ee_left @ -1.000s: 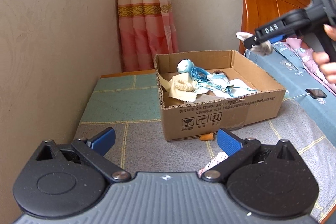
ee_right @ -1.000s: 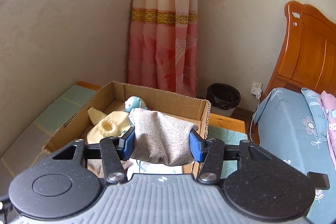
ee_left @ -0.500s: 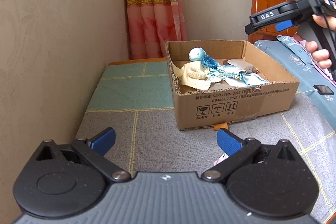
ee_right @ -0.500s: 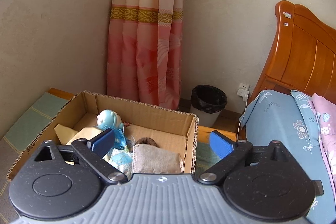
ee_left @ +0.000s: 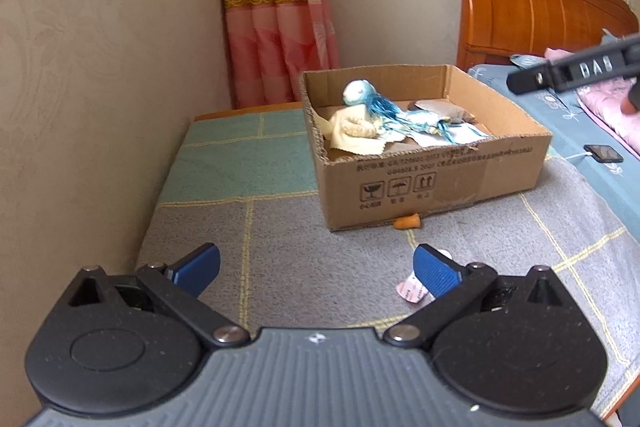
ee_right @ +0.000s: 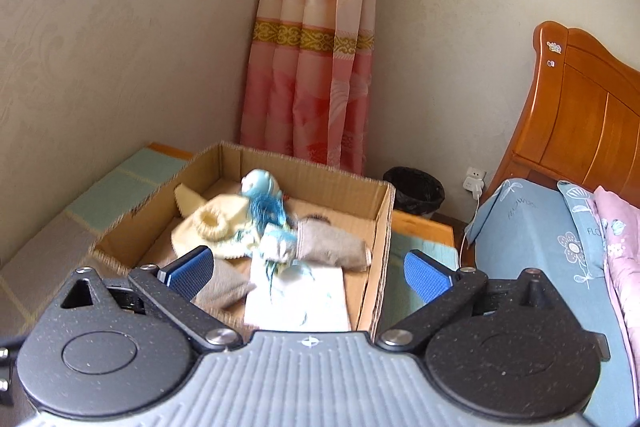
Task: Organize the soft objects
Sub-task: 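Move the left gripper to the pink-and-white strip and close on it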
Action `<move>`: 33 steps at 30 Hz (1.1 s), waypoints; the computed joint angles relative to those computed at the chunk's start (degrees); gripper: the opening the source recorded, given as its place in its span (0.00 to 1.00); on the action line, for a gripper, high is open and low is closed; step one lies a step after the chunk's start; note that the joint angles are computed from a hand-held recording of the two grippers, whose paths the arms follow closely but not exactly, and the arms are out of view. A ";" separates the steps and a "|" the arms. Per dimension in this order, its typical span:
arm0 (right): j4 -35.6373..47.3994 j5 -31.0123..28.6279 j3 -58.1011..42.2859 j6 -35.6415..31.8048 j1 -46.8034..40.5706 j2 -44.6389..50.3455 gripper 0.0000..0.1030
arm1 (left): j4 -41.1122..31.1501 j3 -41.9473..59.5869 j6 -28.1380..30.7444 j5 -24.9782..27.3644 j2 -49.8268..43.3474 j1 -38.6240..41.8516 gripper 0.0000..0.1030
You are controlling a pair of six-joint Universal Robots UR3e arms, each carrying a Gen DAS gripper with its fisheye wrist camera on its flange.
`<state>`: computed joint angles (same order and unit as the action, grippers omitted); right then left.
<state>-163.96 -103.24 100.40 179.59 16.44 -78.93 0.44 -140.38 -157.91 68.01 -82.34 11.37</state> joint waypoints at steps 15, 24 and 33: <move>-3.38 -2.11 18.06 8.01 4.97 -1.00 1.00 | -5.55 7.39 6.58 1.71 -9.19 -7.63 0.99; -9.28 -2.98 24.07 6.83 3.98 -0.46 1.00 | -14.60 15.58 10.11 -3.29 -16.36 -9.33 0.98; -14.47 2.00 30.81 4.95 0.23 -3.12 1.00 | -22.66 21.45 14.82 -4.90 -19.78 -11.76 0.96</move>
